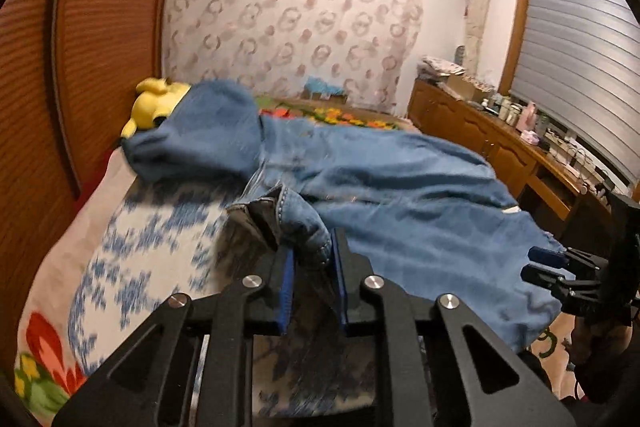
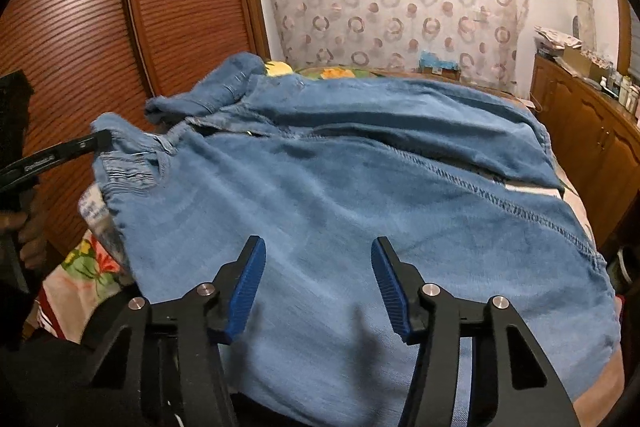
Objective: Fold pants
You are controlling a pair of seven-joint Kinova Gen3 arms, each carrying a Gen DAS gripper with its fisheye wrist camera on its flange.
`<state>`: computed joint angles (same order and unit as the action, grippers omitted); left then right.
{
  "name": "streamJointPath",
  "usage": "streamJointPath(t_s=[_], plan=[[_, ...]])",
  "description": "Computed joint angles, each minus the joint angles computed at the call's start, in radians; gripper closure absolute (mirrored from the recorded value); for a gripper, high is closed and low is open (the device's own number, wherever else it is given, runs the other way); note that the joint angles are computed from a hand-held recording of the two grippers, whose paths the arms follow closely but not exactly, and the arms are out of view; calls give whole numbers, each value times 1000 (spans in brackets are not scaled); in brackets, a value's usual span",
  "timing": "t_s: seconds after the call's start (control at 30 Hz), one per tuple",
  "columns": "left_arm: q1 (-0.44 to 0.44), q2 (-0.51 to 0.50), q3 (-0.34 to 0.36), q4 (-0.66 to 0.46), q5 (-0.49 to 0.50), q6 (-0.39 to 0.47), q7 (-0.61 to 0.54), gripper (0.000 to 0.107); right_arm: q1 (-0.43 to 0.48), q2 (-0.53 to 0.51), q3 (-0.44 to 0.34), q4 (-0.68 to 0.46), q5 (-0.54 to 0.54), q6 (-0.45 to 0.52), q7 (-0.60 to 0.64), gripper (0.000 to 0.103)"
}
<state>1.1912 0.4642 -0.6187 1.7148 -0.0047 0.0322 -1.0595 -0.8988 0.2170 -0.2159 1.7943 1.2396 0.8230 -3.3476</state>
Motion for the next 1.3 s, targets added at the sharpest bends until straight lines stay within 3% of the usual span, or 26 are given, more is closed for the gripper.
streamJointPath(t_s=[0.2, 0.4, 0.93, 1.13, 1.2, 1.3], plan=[[-38, 25, 40, -89, -29, 22, -28, 90, -5, -15, -9, 10, 44, -22, -25, 46], [-146, 47, 150, -190, -82, 64, -27, 91, 6, -31, -21, 38, 92, -73, -46, 46], [-242, 107, 257, -381, -246, 165, 104, 91, 58, -66, -43, 114, 97, -168, -40, 47], [-279, 129, 304, -442, -291, 208, 140, 91, 72, -44, -32, 91, 28, -198, 33, 61], [-290, 128, 323, -446, -304, 212, 150, 91, 70, -44, -27, 92, -7, -198, 64, 76], [-316, 134, 355, -471, -313, 225, 157, 91, 83, -42, -28, 88, -36, -198, 103, 89]])
